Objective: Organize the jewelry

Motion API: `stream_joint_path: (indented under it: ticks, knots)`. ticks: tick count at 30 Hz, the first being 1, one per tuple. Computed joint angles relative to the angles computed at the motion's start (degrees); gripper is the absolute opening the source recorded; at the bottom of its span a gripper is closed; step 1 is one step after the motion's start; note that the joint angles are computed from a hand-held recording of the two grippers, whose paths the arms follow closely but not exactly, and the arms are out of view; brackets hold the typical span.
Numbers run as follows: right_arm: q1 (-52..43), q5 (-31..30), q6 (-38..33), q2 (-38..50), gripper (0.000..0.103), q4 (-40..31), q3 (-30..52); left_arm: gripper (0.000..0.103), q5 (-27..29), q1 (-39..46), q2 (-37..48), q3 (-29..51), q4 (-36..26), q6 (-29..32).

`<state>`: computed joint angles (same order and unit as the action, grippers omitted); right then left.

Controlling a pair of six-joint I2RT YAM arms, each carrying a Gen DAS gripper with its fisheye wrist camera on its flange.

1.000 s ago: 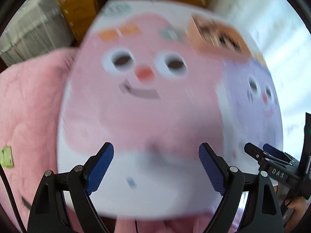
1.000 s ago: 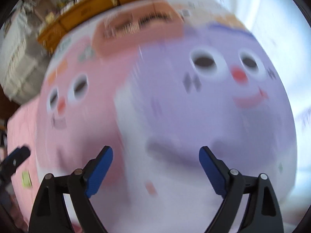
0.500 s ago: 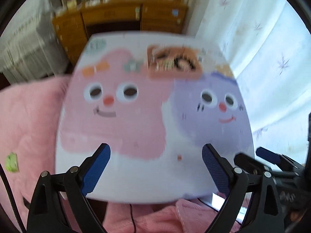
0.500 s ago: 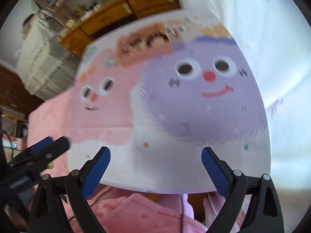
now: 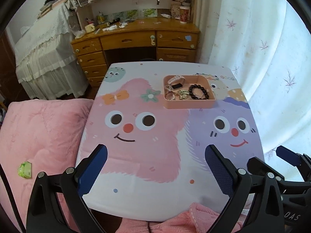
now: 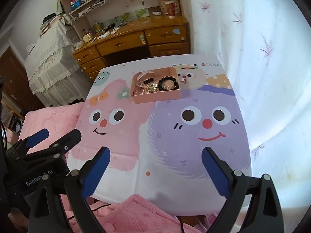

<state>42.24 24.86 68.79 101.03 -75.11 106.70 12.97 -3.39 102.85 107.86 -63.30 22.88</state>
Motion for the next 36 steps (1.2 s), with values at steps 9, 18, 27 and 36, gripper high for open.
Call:
stream_joint_path:
  ticks: [9,18,27,36]
  knots:
    - [-1.6,-1.6,-3.2,1.4,0.099,1.4,1.1,0.102,-0.7,0.5,1.4,1.1,-0.3,-1.4]
    - [-1.2,-1.1,-2.4,1.2,0.1,-0.2,1.6,0.102,-1.4,-0.5,1.3,0.5,-1.2,-1.0]
    - [-0.4,-0.8,0.6,-1.4,0.103,-0.6,-1.4,0.102,-1.6,-1.3,-0.9,-2.2,-1.2,0.2]
    - [0.7,-0.5,3.1,-3.3,0.103,-0.1,-4.0,0.102,-1.6,-1.6,-3.5,-5.1,-0.1,0.9]
